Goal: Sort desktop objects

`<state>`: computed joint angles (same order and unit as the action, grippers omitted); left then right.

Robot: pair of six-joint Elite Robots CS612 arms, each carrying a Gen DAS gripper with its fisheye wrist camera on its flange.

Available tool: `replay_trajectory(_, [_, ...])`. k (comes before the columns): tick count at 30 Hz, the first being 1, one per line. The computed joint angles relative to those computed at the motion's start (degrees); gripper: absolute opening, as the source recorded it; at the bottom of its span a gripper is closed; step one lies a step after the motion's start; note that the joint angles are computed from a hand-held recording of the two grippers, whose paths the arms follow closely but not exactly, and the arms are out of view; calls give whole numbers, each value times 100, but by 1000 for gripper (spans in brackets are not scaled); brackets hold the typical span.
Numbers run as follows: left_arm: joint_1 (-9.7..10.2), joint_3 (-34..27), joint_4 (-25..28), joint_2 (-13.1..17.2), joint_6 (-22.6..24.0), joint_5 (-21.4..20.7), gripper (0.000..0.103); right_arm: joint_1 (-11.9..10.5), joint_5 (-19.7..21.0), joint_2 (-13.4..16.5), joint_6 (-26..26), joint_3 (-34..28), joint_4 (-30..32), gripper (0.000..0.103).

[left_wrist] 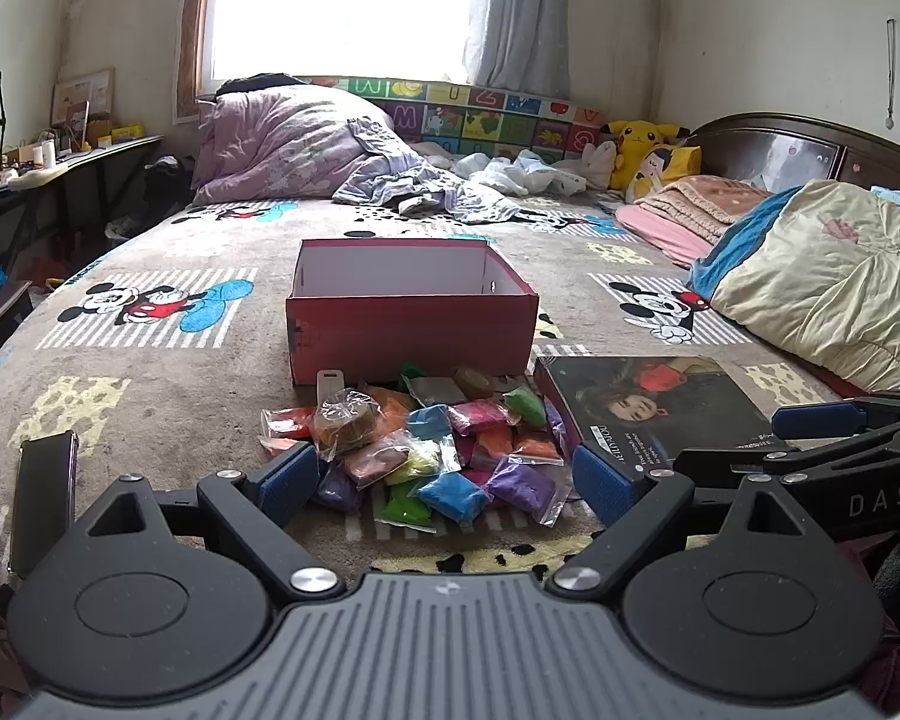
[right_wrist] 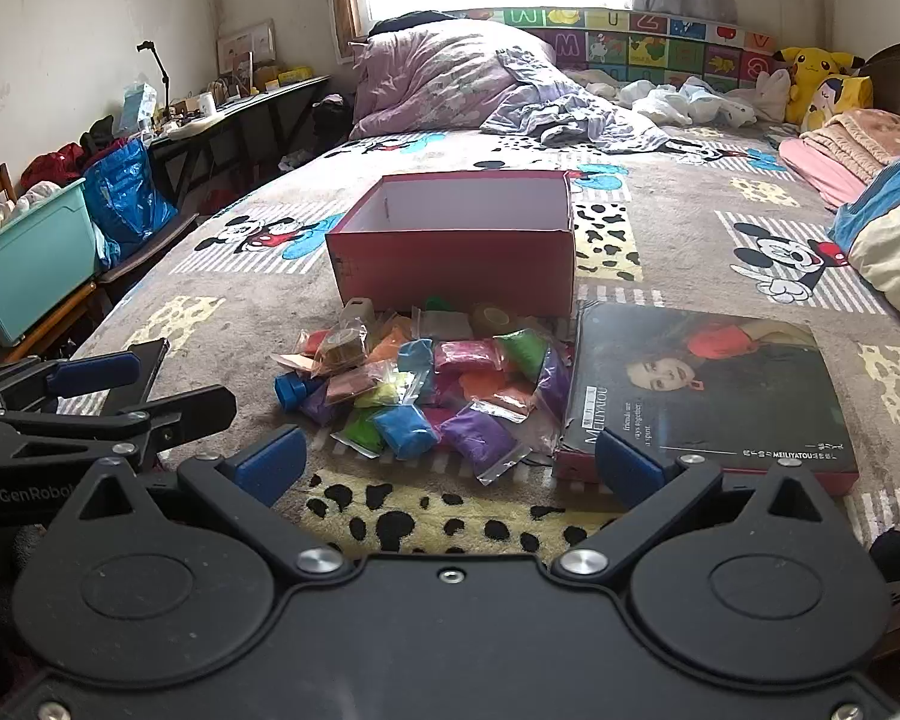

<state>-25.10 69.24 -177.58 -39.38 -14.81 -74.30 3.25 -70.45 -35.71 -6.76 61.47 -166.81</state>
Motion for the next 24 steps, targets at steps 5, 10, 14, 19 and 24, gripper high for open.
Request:
replay_trajectory(5, [5, -12, 35, -9, -1, -13, 92, 7, -10, 10, 4, -12, 8, 103])
replay_trajectory(10, [6, -25, 88, -14, 19, -1, 92, 9, 2, 23, -16, -32, 34, 103])
replay_trajectory(14, [19, -54, 136, -1, -18, -54, 92, 1, 52, 46, -30, -68, 81, 103])
replay_trajectory(19, [50, -130, 284, 41, -65, -91, 92, -41, 330, 101, -54, -118, 100, 103])
replay_trajectory(24, [89, -235, 405, 113, -117, -107, 92, -40, 383, 185, -155, -223, 166, 103])
